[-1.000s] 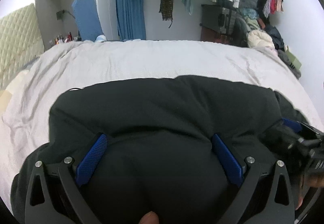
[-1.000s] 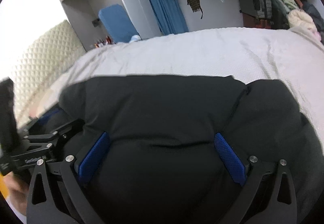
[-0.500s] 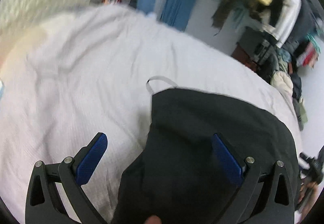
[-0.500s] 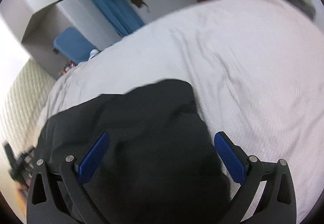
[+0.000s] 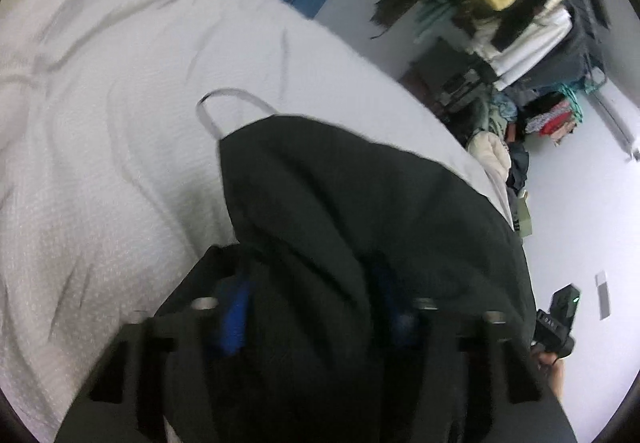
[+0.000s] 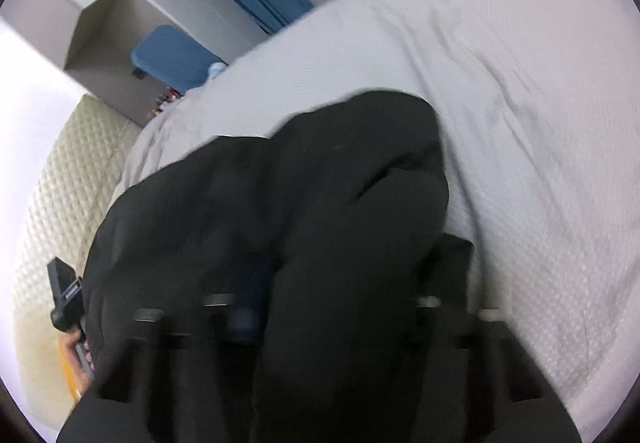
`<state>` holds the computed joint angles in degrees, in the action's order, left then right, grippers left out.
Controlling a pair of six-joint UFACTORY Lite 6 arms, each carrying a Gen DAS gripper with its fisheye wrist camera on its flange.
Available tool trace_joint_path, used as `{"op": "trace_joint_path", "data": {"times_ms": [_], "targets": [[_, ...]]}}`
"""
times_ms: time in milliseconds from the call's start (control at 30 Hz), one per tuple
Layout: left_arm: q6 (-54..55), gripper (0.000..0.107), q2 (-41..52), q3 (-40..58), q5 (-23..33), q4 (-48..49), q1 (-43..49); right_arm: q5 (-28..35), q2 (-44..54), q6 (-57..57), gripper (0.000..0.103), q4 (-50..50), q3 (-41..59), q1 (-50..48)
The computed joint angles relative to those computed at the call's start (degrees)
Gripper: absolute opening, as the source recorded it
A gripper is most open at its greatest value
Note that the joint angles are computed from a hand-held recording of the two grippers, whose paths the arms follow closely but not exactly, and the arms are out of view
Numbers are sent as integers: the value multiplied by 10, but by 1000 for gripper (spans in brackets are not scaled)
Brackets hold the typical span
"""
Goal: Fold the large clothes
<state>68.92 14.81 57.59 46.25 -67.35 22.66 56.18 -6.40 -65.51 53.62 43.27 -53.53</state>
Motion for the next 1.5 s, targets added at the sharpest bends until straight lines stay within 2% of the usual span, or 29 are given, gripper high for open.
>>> {"op": "trace_joint_path", "data": {"times_ms": [67,167,267,333,400,533,700,800,867,967,1000,1033,1067,1100,1133,1167,1267,1300,1400,1500], "targets": [[22,18,-39,-25,-24,-22,-12,-28,-55,12,10,-1,-16,30],[49,10,-108,-57,-62,-58,-26,-81,-122,31,7,-4,-29,61],[61,9,-156,-73,-89,-83,-37,-118,-144,19,7,32,-23,60],[81,9,-181,-91,-131,-100,-57,-137,-129,21,7,38,-22,63],[71,9,-172,-96,-165,-84,-79,-165,-103,9,7,34,-27,72],[38,10,-118,-78,-196,-38,-97,-234,-44,-7,7,33,-37,111],[51,14,-110,-92,-212,-44,-101,-243,0,-31,8,46,-35,100],[54,15,-146,-117,-216,-46,-97,-199,-9,-37,14,47,-36,62],[16,15,-172,-130,-216,-15,-94,-166,-21,-17,19,31,-35,33],[-87,15,-220,-146,-208,69,-87,-114,-53,17,35,3,-35,-8],[-110,17,-236,-150,-200,92,-82,-82,-63,26,46,1,-35,-29],[-145,25,-260,-157,-196,129,-78,-60,-84,40,53,-3,-39,-44],[-177,38,-280,-160,-194,163,-79,-50,-103,53,64,-10,-42,-50],[-192,47,-319,-175,-187,185,-71,-39,-136,69,74,-21,-48,-57],[-195,64,-345,-182,-176,194,-62,-27,-173,80,75,-33,-55,-63],[-204,74,-368,-186,-166,206,-57,-13,-195,79,75,-39,-59,-72],[-219,78,-456,-198,-104,238,-15,64,-265,87,76,-61,-49,-126],[-225,78,-479,-192,-72,246,3,93,-283,87,79,-60,-39,-145],[-216,80,-529,-149,60,234,84,185,-334,74,91,-42,5,-219],[-190,83,-563,-95,168,201,179,319,-344,50,96,-18,87,-342]]}}
